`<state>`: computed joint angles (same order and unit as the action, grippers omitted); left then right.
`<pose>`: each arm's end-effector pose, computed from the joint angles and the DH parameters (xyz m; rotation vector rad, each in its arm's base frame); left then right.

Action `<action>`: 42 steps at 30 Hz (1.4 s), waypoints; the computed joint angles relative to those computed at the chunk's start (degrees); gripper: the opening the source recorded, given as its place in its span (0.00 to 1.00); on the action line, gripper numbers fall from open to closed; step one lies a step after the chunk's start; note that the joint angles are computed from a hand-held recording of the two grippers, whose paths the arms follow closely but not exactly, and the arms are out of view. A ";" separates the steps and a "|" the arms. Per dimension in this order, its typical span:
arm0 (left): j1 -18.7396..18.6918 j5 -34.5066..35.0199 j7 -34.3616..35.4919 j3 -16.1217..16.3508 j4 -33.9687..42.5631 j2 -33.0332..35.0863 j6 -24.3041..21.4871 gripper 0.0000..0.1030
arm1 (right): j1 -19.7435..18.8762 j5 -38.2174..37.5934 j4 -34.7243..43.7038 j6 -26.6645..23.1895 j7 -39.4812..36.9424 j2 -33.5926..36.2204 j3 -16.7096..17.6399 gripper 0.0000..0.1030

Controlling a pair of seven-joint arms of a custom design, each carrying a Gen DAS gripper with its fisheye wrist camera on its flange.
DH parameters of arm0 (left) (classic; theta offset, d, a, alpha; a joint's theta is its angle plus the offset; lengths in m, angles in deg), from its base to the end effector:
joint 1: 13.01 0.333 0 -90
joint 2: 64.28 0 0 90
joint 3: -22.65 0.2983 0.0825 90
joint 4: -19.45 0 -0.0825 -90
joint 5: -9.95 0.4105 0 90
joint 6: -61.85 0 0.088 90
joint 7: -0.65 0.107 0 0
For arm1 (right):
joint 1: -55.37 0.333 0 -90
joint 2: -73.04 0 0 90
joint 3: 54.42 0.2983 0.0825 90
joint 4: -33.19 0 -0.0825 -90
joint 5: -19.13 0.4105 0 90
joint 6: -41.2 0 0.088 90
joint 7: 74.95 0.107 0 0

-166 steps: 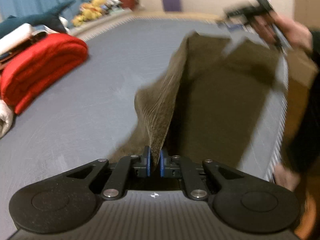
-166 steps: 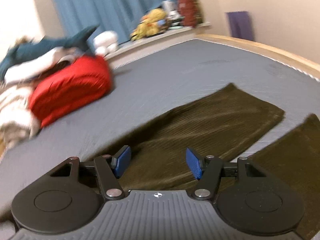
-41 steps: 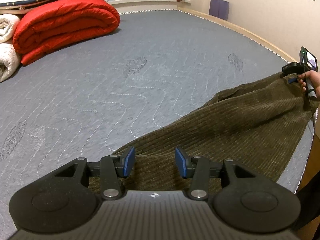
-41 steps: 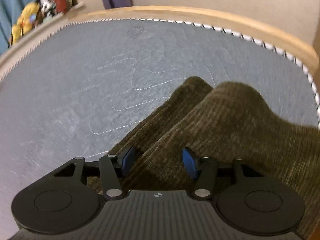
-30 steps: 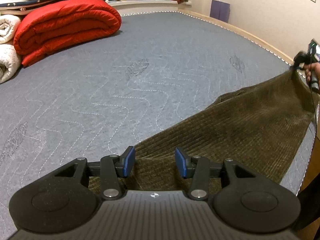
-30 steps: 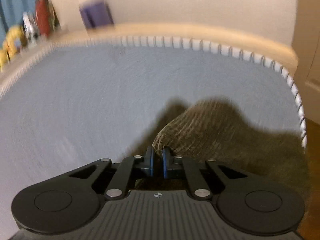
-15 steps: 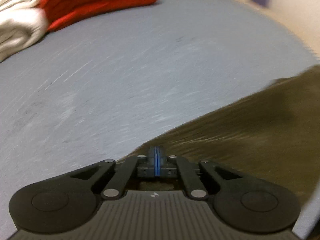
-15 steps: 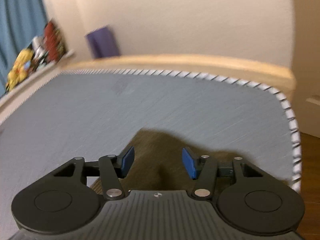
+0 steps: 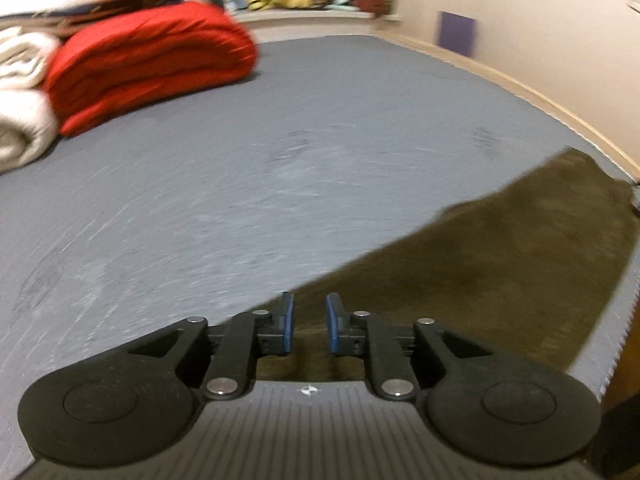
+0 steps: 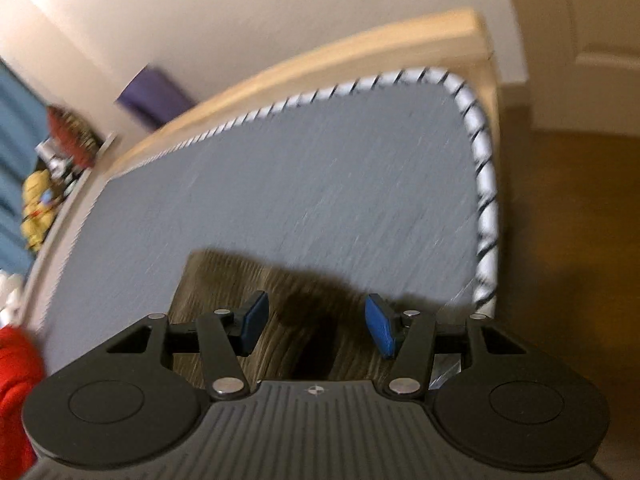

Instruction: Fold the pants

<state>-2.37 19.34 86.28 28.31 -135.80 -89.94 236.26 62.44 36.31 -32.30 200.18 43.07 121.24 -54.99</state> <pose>0.4369 0.1141 0.4245 -1.9035 1.5372 -0.5998 0.8195 0.0834 0.3665 -1.0880 2.0748 -0.2255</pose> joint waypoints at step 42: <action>-25.00 -29.53 47.82 11.88 1.06 0.49 -18.13 0.01 | -3.81 5.66 -7.33 -2.37 -24.28 -6.41 6.60 0.58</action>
<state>-27.36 -10.20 134.10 40.18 -134.74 -89.46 218.13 58.63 41.96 -39.63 197.81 18.79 114.83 -48.39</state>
